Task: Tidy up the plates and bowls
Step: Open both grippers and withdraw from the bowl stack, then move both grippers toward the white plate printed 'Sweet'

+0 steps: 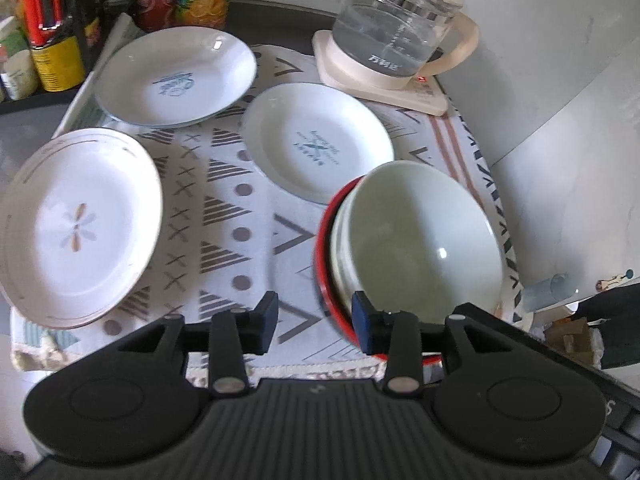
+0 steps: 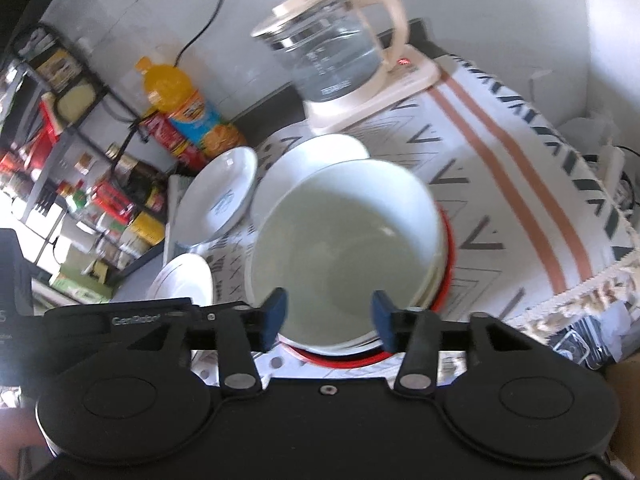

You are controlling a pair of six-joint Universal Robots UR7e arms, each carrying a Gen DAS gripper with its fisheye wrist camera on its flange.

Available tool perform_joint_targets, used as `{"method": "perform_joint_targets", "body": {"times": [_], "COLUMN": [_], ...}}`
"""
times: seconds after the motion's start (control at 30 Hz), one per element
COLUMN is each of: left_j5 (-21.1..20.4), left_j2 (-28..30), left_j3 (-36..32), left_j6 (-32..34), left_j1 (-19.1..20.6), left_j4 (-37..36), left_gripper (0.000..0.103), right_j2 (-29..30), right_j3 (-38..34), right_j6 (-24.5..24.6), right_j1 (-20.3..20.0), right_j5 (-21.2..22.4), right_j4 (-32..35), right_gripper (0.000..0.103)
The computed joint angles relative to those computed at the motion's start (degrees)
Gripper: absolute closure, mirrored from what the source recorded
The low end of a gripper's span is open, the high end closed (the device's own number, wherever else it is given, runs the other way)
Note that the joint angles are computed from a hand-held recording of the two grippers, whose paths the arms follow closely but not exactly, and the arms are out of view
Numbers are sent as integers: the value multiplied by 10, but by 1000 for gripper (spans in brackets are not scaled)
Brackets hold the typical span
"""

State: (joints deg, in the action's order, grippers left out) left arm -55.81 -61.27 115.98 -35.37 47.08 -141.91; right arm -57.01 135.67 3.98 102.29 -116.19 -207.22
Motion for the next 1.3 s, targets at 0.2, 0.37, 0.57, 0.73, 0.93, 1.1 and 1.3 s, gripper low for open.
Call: {"method": "perform_joint_targets", "body": {"times": [0.2, 0.37, 0.57, 0.73, 0.93, 1.1, 1.3], "left_j5": [28, 52, 60, 69, 79, 89, 63], "left_j2": [-37, -65, -95, -115, -127, -122, -111], "left_j3": [13, 24, 35, 41, 45, 36, 9], "left_j6": [-33, -53, -65, -75, -62, -31, 29], "left_j1": [-4, -2, 8, 14, 26, 40, 66], "left_j4": [39, 61, 70, 76, 56, 30, 2], "left_gripper": [33, 32, 16, 7, 0, 0, 0], "right_j2": [9, 17, 28, 43, 60, 73, 96], "right_j3": [-18, -39, -61, -80, -105, -129, -169], "right_j6": [-10, -29, -36, -50, -66, -81, -74], "right_j1": [18, 34, 43, 52, 60, 63, 65], "right_j5": [9, 5, 5, 2, 3, 10, 4], "right_j4": [24, 47, 69, 72, 81, 87, 103], "right_gripper": [39, 20, 14, 12, 6, 3, 2]}}
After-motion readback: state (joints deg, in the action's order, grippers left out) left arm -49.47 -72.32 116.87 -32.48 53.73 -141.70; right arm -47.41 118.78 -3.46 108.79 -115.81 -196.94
